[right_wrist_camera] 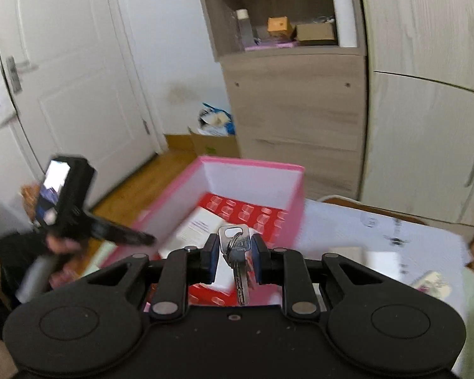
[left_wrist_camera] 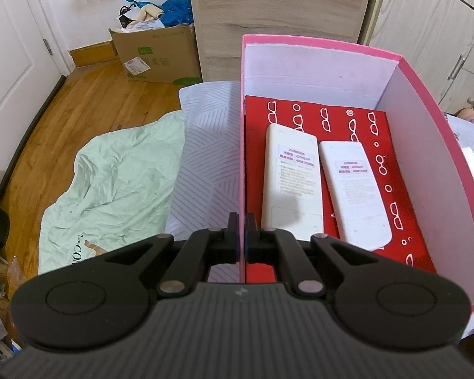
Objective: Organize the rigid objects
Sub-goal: 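Grasp the silver keys with the right tool and lift them, then lower the keys into the box onto the second remote and open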
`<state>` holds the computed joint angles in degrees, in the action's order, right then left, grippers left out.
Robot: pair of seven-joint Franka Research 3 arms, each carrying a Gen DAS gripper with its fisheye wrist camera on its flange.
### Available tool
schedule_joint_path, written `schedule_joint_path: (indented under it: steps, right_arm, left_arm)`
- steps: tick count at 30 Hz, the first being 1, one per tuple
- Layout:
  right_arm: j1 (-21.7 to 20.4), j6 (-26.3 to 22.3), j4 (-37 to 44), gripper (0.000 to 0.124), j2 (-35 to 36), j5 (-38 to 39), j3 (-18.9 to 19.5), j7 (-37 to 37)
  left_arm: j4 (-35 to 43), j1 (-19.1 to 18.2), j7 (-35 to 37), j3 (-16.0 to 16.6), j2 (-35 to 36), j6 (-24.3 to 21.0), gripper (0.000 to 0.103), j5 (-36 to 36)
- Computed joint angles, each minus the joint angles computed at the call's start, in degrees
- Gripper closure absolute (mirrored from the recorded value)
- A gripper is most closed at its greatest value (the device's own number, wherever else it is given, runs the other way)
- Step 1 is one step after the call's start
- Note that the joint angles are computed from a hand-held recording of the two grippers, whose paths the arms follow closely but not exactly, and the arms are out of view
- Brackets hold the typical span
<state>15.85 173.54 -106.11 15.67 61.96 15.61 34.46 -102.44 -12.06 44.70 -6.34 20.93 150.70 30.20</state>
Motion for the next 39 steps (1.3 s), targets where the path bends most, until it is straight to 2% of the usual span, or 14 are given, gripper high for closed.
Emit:
schedule_joint_path:
  steps: [4, 8, 18, 22, 25, 27, 31, 33, 37, 39]
  right_arm:
    - [-0.1, -4.3, 4.3, 0.099, 3.1, 1.3, 0.8, 0.5]
    - [1.3, -8.1, 9.2, 0.099, 7.6, -2.0, 0.1, 5.8]
    - [6.4, -11.7, 23.4, 0.099, 21.0, -21.2, -4.1, 26.8]
    - [6.7, -9.7, 25.7, 0.098, 23.5, -26.0, -4.0, 30.5]
    - [12.6, -5.0, 24.0, 0.097, 23.1, -35.5, -11.5, 36.3]
    - [13.5, -3.0, 22.0, 0.097, 21.9, -37.9, -13.1, 38.8]
    - [10.2, -0.1, 17.3, 0.096, 18.1, -39.7, -10.1, 38.6]
    - [7.3, 0.6, 14.9, 0.095, 16.1, -40.0, -7.3, 37.1]
    - [2.7, -0.4, 9.8, 0.092, 11.1, -38.0, -3.7, 34.8]
    - [1.7, -1.8, 7.7, 0.092, 8.9, -37.0, -3.8, 34.8]
  left_arm:
    - [-0.7, 0.4, 0.5, -0.3, -0.5, 0.8, 0.101, -0.8]
    - [-1.0, 0.3, 0.4, -0.1, -0.8, 1.1, 0.101, -0.6]
    - [-1.6, 0.9, 1.4, -0.4, -1.1, 2.3, 0.101, -1.4]
    - [-1.8, 0.8, 1.6, -0.3, -1.3, 2.2, 0.101, -1.4]
    - [-2.0, 1.0, 2.2, -0.5, -1.4, 2.7, 0.100, -1.8]
    - [-2.2, 1.3, 2.8, -0.6, -1.4, 3.1, 0.100, -2.3]
    - [-2.2, 1.3, 3.4, -0.5, -1.4, 3.3, 0.100, -2.6]
    - [-2.2, 1.2, 3.3, -0.4, -1.4, 3.2, 0.100, -2.4]
    - [-2.2, 1.2, 3.5, -0.4, -1.4, 3.3, 0.100, -2.4]
    - [-2.2, 1.1, 3.3, -0.4, -1.4, 3.3, 0.100, -2.4]
